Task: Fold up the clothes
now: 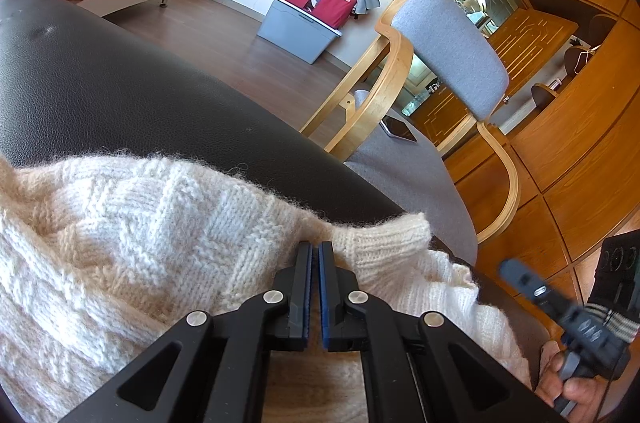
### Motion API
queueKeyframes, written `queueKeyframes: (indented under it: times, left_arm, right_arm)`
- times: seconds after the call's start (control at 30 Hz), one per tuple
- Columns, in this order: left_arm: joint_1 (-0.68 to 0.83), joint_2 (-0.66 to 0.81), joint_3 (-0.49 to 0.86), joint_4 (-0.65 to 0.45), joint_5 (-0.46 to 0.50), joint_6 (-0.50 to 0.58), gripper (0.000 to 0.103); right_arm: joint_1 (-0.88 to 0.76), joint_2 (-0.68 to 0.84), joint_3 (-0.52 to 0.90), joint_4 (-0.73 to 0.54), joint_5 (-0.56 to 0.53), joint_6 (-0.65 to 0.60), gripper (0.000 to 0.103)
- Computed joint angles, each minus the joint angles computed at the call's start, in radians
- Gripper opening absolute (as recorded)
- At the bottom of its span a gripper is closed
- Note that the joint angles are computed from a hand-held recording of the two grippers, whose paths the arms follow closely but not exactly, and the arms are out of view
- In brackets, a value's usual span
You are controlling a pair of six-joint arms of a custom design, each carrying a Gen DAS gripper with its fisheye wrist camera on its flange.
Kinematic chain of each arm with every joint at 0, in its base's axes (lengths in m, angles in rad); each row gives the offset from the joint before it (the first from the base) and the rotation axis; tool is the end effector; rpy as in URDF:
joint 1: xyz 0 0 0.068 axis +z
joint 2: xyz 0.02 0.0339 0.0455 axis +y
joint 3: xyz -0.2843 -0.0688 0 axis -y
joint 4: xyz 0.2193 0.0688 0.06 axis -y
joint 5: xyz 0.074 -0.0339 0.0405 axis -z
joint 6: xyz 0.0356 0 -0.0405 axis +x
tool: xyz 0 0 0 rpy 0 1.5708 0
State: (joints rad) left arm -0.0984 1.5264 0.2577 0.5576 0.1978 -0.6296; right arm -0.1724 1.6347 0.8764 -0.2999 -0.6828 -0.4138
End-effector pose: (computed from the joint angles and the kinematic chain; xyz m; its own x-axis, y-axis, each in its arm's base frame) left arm 0.2107 -0.0278 0.1349 -0.6689 -0.5141 -0.5369 -0.1848 0.8146 -0.5498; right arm 0.2880 -0.0274 0.2014 -0.7170 -0.1918 -0.6701 -0.5025 0.8085 0.3063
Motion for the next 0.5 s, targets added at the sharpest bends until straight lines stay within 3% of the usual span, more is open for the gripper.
queueKeyframes:
  times: [0.17, 0.27, 0.5]
  left_arm:
    - [0.003, -0.002, -0.005, 0.004, 0.005, -0.001, 0.002]
    - [0.002, -0.003, -0.007, 0.005, 0.004, -0.002, 0.002]
    - [0.001, -0.005, -0.006, 0.005, 0.005, -0.003, 0.003]
  right_arm:
    - [0.060, 0.012, -0.010, -0.007, 0.131, -0.043, 0.015]
    - [0.092, 0.061, -0.030, 0.062, 0.229, -0.035, 0.015]
    - [0.053, 0.087, -0.031, 0.076, 0.192, -0.021, 0.013]
